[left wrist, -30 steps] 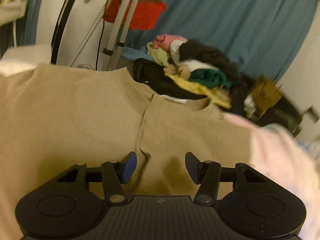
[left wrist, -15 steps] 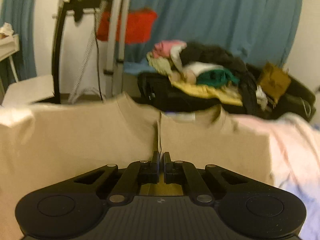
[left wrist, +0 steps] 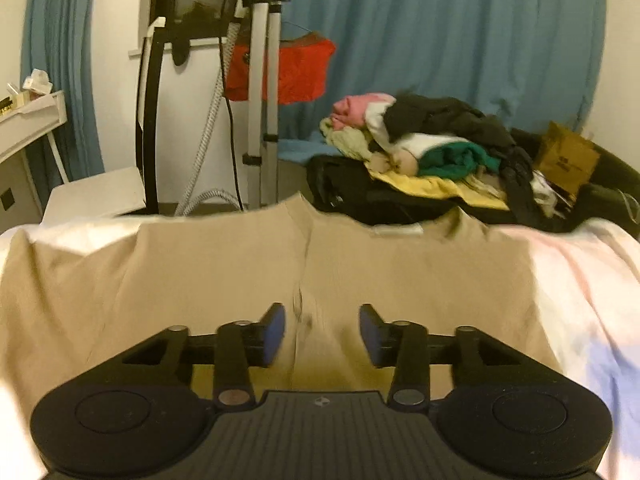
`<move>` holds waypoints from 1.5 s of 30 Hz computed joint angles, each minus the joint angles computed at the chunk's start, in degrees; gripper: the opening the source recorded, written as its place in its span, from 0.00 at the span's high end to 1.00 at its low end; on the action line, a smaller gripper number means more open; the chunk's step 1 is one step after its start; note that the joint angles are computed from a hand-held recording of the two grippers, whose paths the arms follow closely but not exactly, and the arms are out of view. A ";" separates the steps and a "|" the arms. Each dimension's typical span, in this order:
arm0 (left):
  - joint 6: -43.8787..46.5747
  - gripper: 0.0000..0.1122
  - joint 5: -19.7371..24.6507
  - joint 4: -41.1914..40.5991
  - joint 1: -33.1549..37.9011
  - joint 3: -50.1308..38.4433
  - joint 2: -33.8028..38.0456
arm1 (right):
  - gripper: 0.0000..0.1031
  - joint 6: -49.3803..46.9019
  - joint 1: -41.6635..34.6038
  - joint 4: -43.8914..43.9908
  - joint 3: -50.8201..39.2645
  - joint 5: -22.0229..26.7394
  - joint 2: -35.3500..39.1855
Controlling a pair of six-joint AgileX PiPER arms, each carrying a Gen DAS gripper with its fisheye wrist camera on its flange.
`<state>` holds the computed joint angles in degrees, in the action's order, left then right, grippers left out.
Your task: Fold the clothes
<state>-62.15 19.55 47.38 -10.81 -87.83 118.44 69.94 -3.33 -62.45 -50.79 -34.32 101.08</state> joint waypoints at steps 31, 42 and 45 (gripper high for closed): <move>-45.48 0.11 47.80 21.35 -64.56 57.17 -62.72 | 0.19 -2.81 2.84 -4.03 20.94 2.47 -28.35; -34.87 0.10 46.61 17.56 -55.35 58.86 -76.49 | 0.19 3.65 13.08 -13.34 6.41 8.61 -15.69; -29.96 0.10 42.23 16.50 -47.83 60.67 -81.93 | 0.19 6.30 18.11 -18.49 -4.74 9.90 -5.63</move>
<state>-92.11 61.77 63.88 -58.64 -27.16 36.51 76.24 14.78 -80.94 -55.53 -24.42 95.44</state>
